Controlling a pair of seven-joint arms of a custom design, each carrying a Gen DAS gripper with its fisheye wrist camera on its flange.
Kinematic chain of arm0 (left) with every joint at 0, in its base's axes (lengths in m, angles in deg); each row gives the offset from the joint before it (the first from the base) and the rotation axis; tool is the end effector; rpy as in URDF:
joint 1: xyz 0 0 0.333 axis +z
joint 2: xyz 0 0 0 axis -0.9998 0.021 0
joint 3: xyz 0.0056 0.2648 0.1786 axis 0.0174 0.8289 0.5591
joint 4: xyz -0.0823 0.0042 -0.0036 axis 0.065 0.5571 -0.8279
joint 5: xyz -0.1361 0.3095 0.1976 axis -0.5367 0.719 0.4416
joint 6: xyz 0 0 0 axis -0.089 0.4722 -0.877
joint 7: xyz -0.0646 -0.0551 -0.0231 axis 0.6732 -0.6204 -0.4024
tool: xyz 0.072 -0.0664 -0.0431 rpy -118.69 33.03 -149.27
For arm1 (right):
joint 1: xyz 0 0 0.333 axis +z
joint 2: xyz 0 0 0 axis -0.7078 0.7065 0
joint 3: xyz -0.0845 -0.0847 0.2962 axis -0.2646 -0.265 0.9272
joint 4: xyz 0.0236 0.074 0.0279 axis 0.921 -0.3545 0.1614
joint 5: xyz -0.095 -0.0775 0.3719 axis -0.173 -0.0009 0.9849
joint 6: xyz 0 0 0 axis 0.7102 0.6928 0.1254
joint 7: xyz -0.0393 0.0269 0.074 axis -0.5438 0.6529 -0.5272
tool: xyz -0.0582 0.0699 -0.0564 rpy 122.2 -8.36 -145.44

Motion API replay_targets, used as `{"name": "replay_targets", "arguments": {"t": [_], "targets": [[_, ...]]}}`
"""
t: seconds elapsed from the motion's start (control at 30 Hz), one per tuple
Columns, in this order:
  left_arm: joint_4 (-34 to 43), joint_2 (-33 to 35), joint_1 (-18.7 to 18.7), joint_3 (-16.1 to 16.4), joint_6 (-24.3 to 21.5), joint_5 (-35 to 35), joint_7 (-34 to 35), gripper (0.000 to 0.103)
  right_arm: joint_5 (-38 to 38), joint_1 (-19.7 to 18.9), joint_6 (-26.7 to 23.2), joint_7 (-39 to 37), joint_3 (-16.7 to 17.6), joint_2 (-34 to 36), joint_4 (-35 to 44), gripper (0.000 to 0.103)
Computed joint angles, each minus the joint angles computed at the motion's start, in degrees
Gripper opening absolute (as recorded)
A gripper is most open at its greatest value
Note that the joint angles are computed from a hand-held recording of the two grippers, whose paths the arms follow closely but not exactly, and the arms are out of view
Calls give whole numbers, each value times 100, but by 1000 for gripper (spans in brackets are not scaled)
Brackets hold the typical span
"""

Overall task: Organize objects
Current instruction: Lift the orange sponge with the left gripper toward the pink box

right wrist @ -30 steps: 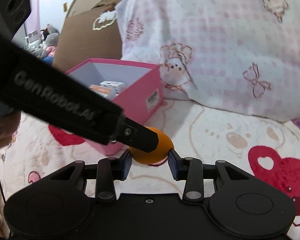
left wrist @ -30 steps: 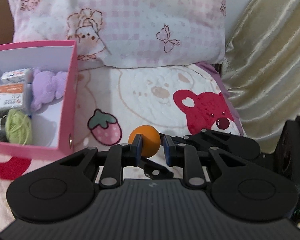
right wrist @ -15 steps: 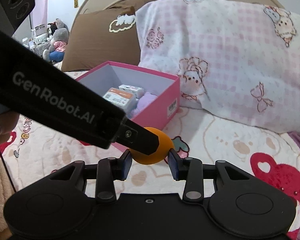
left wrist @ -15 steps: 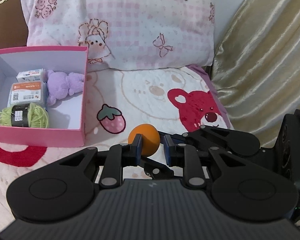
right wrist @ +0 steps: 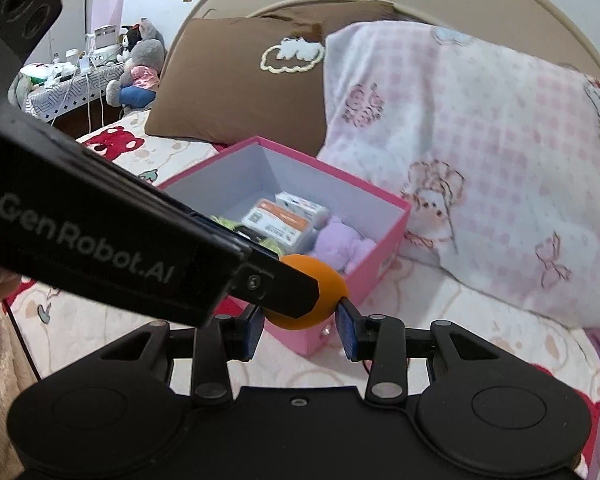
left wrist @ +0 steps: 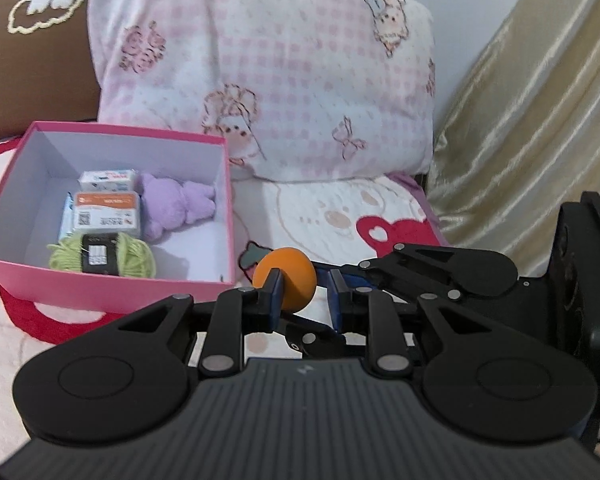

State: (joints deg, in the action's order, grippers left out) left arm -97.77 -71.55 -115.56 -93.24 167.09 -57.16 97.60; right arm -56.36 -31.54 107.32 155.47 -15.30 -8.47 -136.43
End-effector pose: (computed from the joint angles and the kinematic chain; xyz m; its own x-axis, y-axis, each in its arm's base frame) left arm 0.4376 -0.2553 0.5375 -0.5095 -0.7771 0.3695 -0.7294 0.1622 -0.6646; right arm 0.3826 0.1633 0.5096 0.3730 -0.9264 0.0510 -0.5888 -0.2788 -0.7587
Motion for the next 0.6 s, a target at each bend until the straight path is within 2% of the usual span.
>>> {"name": "replay_targets", "arguments": {"t": [0.17, 0.3, 0.43, 0.57, 0.6], "targets": [[56, 14, 47, 198, -69, -457, 377, 21, -197, -146, -84, 94, 204, 400, 441, 44], [84, 35, 170, 194, -61, -431, 645, 21, -277, -99, -264, 210, 208, 759, 855, 44], [195, 50, 225, 374, -323, -1133, 1219, 20, -182, 110, -137, 280, 79, 1113, 1159, 44], [520, 321, 496, 513, -1007, -1768, 1511, 17, -204, 252, 122, 72, 61, 1408, 1384, 42], [579, 400, 572, 488, -1032, -1850, 1583, 17, -463, 94, 48, 235, 192, 1500, 1515, 42]]}}
